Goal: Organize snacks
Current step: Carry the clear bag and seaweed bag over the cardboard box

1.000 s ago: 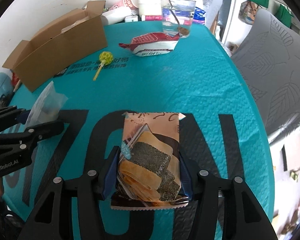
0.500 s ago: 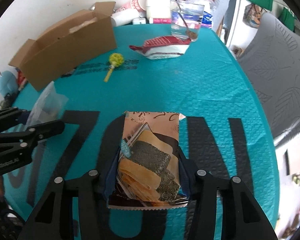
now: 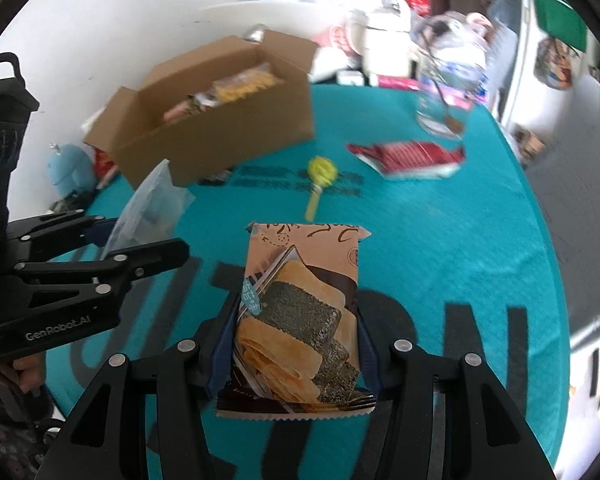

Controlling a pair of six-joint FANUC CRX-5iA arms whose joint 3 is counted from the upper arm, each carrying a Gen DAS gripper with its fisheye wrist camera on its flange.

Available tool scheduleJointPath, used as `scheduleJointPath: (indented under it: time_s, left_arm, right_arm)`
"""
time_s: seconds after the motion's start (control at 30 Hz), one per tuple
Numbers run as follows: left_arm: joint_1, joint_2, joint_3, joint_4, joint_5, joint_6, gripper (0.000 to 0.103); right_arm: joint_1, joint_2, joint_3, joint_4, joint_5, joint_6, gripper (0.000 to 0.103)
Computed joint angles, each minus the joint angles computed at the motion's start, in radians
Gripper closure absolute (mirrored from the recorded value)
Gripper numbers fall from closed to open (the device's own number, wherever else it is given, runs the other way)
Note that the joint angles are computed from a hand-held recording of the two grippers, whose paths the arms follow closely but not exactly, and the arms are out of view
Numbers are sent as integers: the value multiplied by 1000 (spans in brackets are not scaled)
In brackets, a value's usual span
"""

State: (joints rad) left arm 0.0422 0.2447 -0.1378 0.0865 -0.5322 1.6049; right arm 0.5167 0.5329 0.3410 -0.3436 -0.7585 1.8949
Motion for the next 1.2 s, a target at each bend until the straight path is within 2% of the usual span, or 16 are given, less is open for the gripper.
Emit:
scheduleJointPath:
  time_s: [0.37,0.7,1.07,1.17,1.2]
  left_arm:
    - [37,-64,17,-78,80,77,62]
    - [80,-60,80,-123,149,119,62]
    - [116,24,268,-274,142,244,62]
    - [115,64,345,-357,96,326,62]
    - [116,76,365,-373,84,343,62]
  right_arm:
    - [8,30,152,-116,-41,149,52]
    - [12,127,379,-151,-96,180,52]
    - [21,321,745,-140,-174,163,51]
    - [24,415,908,-128,-228,140,51]
    - [25,467,998,-121,-264,119,51]
